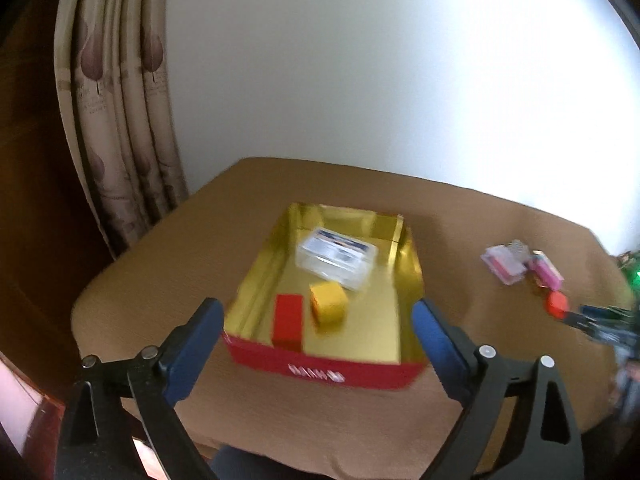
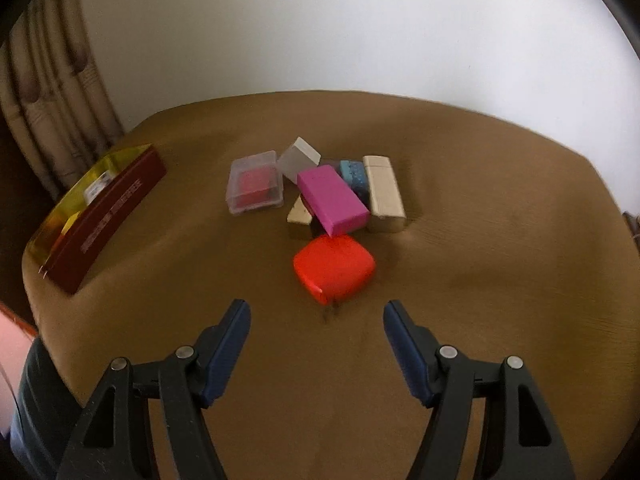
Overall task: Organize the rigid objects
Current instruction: 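Grasp the red rounded case with the right gripper, then carry the red rounded case with the right gripper into the tin and release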
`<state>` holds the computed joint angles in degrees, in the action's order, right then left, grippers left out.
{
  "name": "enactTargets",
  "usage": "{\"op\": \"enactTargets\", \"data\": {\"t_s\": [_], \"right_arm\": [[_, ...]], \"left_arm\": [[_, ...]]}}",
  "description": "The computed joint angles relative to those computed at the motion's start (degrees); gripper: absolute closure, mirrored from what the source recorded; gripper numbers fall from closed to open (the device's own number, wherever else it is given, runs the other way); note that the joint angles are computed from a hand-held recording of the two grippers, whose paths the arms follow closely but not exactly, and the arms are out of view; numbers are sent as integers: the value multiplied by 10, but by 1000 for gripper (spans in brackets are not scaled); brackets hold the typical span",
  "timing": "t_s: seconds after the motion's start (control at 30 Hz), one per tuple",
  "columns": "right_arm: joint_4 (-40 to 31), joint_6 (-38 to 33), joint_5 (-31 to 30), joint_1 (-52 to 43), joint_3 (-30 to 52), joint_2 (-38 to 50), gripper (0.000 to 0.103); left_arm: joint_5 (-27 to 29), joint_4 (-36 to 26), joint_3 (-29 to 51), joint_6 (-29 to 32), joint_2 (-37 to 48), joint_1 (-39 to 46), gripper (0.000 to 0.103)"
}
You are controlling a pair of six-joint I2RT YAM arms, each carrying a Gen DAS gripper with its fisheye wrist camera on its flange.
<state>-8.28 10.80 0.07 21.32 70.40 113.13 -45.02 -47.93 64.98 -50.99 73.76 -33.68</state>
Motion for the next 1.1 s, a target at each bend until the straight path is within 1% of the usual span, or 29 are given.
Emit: {"op": "enactTargets", "data": {"t_s": [0.1,0.13,0.2,0.23,0.27,0.3,0.33,0.4,0.47,0.6,0.7,0.77,0.83,0.93,1.1], "right_arm": [[-24,3,33,6,69,67,32],[-29,3,42,5,87,87,30],[-4,4,30,-1,85,93,30],[-2,8,25,-4,90,96,31],[-6,15,20,-7,99,102,33],[-9,24,26,-6,105,106,38],[-7,32,26,-6,104,106,47],[8,36,29,-3,89,99,47],[20,24,36,3,68,88,47],[39,20,49,14,13,43,47],[35,24,58,14,-16,2,47],[22,25,67,13,-15,-17,47],[10,21,70,11,-5,-29,47],[-21,15,78,11,37,-43,47],[-77,-6,90,30,148,-26,47]], "left_arm": [[1,-2,-14,-30,-11,-27,9],[2,1,-19,-36,-13,-35,9],[2,-1,-19,-45,-7,-47,9],[1,2,-20,-47,-6,-50,9],[3,10,-25,-45,-5,-52,9],[6,16,-28,-46,-4,-54,9],[6,16,-27,-51,0,-60,9],[6,20,-28,-51,6,-64,9],[0,19,-29,-50,8,-73,9],[-19,14,-25,-50,13,-84,9],[-16,17,-29,-55,10,-80,9],[-14,15,-29,-58,11,-80,9],[-16,12,-29,-62,9,-81,9],[-17,6,-28,-69,5,-82,9],[-32,-32,-14,-101,3,-86,9]]}}
